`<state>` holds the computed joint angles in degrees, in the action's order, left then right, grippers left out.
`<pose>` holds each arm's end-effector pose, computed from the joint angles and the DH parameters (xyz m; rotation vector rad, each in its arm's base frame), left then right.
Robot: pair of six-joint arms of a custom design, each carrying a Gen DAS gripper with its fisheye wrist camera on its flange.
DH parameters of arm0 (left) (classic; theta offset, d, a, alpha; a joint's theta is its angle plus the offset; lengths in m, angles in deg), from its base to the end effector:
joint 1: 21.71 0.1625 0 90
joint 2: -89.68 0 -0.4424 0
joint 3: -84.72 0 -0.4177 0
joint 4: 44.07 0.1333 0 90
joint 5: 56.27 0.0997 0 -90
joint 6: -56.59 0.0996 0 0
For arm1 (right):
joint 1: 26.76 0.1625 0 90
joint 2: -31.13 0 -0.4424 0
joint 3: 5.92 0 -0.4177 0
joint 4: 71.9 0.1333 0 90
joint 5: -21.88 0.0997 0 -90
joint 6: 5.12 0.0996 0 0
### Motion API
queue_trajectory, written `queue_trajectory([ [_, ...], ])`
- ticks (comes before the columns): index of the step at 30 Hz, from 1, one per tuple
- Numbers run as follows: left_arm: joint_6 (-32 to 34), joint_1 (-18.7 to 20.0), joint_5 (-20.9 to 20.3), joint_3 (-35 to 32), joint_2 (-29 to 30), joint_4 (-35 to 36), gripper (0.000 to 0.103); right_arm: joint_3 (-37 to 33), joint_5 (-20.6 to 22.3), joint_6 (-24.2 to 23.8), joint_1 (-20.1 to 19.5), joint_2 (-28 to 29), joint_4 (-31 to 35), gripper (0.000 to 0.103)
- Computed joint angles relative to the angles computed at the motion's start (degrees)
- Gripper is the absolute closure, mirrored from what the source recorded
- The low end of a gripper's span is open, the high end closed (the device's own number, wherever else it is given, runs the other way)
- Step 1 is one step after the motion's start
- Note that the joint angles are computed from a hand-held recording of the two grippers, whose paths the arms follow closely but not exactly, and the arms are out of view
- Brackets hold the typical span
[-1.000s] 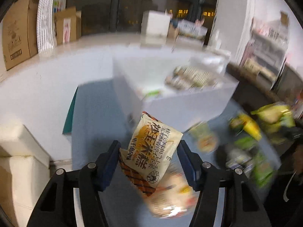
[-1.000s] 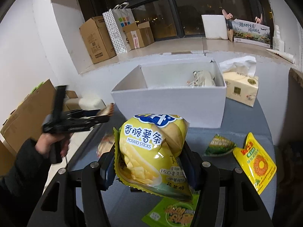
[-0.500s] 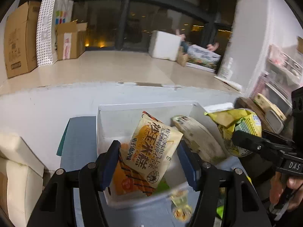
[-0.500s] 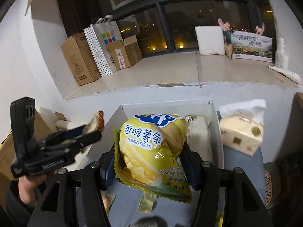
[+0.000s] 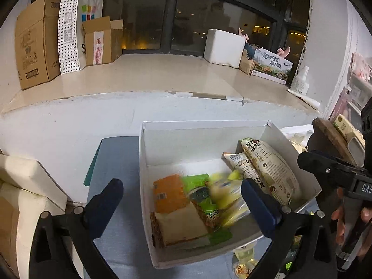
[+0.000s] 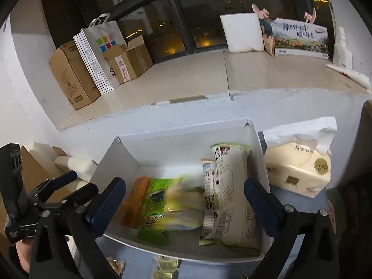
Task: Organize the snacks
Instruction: 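Drop the packet and yellow bag into the white box with both grippers, then grasp the round bread bun package with the left gripper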
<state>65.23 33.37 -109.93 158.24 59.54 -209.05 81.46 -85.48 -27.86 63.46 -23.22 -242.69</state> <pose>-0.3078 -0.7768 0.0817 0.7151 2.4181 -0.8792 0.1064 -0.7450 0.3042 0.3331 -2.4922 1.0145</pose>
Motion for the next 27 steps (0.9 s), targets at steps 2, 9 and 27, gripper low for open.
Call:
queue_trajectory([
  [2,0.02,-0.09,-0.53,0.82,-0.57,-0.19,0.0,1.2,1.2,-0.31,-0.02,-0.63,-0.87,0.0],
  [9,0.65,-1.49,-1.79,9.22,-5.77,-3.07,0.0,8.28,4.09,-3.4,0.95,-4.69,-4.9,0.0],
  [27,-4.38,-5.42,1.37,37.62,-19.42,-13.03,0.0,37.91,14.55,-8.35,0.14,-20.6,-22.26,0.0],
])
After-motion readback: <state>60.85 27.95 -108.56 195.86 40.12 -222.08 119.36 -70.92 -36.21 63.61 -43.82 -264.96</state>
